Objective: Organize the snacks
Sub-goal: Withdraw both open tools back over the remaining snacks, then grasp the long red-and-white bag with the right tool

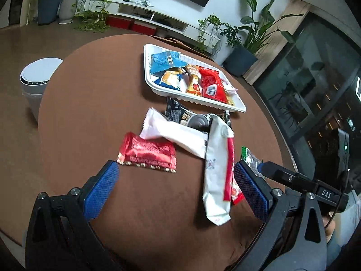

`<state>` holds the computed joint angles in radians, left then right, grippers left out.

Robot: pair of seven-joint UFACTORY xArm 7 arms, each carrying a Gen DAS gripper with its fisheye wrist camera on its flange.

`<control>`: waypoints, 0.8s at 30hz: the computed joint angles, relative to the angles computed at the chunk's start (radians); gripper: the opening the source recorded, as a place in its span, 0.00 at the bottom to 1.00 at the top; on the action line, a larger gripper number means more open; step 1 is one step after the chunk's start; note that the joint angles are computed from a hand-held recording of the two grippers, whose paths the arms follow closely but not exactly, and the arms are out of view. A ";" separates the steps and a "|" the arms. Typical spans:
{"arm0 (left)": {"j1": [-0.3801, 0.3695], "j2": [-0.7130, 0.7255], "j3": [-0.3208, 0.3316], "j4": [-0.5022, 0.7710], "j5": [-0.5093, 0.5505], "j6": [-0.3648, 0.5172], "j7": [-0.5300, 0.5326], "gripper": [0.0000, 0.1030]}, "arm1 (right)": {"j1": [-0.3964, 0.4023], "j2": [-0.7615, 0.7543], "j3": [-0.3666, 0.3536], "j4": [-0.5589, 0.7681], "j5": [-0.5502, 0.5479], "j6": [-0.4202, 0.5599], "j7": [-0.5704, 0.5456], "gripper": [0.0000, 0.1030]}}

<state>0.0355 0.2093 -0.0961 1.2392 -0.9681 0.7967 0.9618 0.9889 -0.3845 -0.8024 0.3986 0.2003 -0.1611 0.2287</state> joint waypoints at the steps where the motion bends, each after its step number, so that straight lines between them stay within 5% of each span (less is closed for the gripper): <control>1: 0.004 -0.009 0.001 -0.016 -0.007 0.000 0.007 1.00 | 0.004 0.006 0.004 0.007 -0.001 0.007 0.001 0.81; 8: 0.009 -0.026 0.013 -0.026 -0.008 0.012 -0.023 1.00 | -0.028 0.131 0.101 0.079 0.055 0.070 -0.005 0.73; 12: 0.010 -0.020 0.014 -0.012 -0.012 0.015 -0.036 1.00 | 0.066 0.188 0.020 0.138 0.139 0.129 -0.054 0.66; 24: 0.018 -0.013 0.015 -0.010 -0.040 0.014 -0.029 1.00 | -0.122 0.336 0.236 0.236 0.109 0.235 -0.036 0.51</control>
<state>0.0533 0.1962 -0.0810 1.2290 -1.0084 0.8103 0.9329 0.8664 -0.0485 -0.5668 0.6348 0.3097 0.0742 0.1931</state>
